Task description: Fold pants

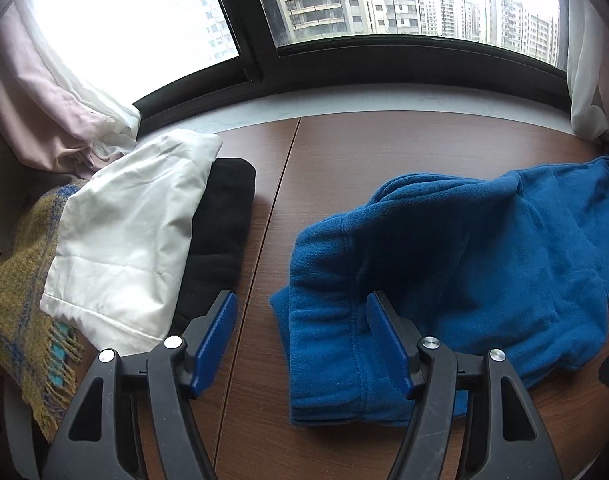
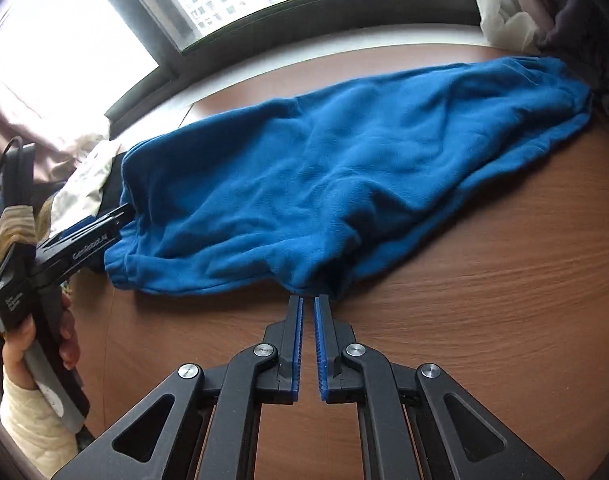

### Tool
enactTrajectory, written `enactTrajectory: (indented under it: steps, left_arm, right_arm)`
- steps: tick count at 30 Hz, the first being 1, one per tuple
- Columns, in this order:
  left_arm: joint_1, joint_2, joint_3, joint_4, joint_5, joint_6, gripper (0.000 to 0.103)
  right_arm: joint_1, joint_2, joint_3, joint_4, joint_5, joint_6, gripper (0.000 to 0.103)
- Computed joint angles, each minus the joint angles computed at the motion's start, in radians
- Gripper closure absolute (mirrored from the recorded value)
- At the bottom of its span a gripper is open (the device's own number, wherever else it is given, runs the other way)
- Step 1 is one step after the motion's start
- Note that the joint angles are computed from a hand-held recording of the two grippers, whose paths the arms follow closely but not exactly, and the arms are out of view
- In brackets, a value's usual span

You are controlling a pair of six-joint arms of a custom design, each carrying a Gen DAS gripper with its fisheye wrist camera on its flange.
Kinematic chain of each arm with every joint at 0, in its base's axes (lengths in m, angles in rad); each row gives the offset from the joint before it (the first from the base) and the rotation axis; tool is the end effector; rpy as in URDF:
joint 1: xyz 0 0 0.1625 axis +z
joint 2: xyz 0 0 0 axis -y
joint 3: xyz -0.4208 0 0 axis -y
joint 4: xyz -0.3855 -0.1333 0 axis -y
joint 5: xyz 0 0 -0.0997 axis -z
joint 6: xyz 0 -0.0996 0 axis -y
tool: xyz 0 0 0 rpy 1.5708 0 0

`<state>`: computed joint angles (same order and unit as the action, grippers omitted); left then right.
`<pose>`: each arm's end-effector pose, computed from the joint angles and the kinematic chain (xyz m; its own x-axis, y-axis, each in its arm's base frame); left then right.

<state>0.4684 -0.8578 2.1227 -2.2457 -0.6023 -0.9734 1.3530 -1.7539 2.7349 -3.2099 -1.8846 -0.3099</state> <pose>-0.2979 -0.3921 0.0108 -0.5268 0.0906 -0.8452 0.5438 0.8001 -0.2532 0.0408 -0.2903 0.2419 -0.8977 0.1357 0.4191 -0.1080 0.8546 -0.5080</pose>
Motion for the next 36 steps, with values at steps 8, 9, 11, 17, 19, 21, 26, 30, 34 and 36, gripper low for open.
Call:
enactTrajectory:
  steps: [8, 9, 11, 17, 19, 21, 26, 30, 34, 36]
  left_arm:
    - [-0.022, -0.052, 0.016, 0.048, -0.012, -0.056, 0.034]
    - [-0.022, -0.056, 0.017, 0.057, -0.011, -0.059, 0.034]
    - [-0.019, -0.065, 0.025, 0.053, -0.008, -0.049, 0.034]
    - [0.010, -0.142, 0.110, -0.255, -0.094, 0.299, 0.026]
    - [0.038, -0.162, 0.120, -0.368, -0.126, 0.463, 0.026]
    - [0.081, -0.172, 0.104, -0.437, -0.185, 0.636, 0.026]
    - [0.210, -0.166, -0.016, -0.381, -0.391, 0.979, 0.026]
    - [0.284, -0.112, -0.144, -0.233, -0.502, 1.140, 0.028]
    - [0.330, -0.046, -0.285, -0.025, -0.575, 1.260, 0.038]
    - [0.338, -0.005, -0.345, 0.054, -0.578, 1.302, 0.040]
  right_arm:
    - [0.000, 0.030, -0.007, -0.162, 0.040, -0.026, 0.054]
    - [-0.011, 0.038, -0.017, -0.147, 0.057, -0.025, 0.054]
    - [-0.026, 0.059, -0.033, -0.127, 0.079, -0.011, 0.054]
    - [0.092, 0.164, -0.035, -0.304, -0.053, -0.044, 0.060]
    - [0.152, 0.201, -0.057, -0.328, -0.071, -0.105, 0.060]
    - [0.196, 0.238, -0.091, -0.328, -0.064, -0.118, 0.060]
    - [0.278, 0.363, -0.196, -0.319, -0.070, -0.110, 0.060]
    - [0.310, 0.442, -0.261, -0.296, -0.110, -0.100, 0.060]
    - [0.309, 0.476, -0.286, -0.254, -0.145, -0.070, 0.060]
    - [0.302, 0.486, -0.288, -0.243, -0.159, -0.054, 0.060]
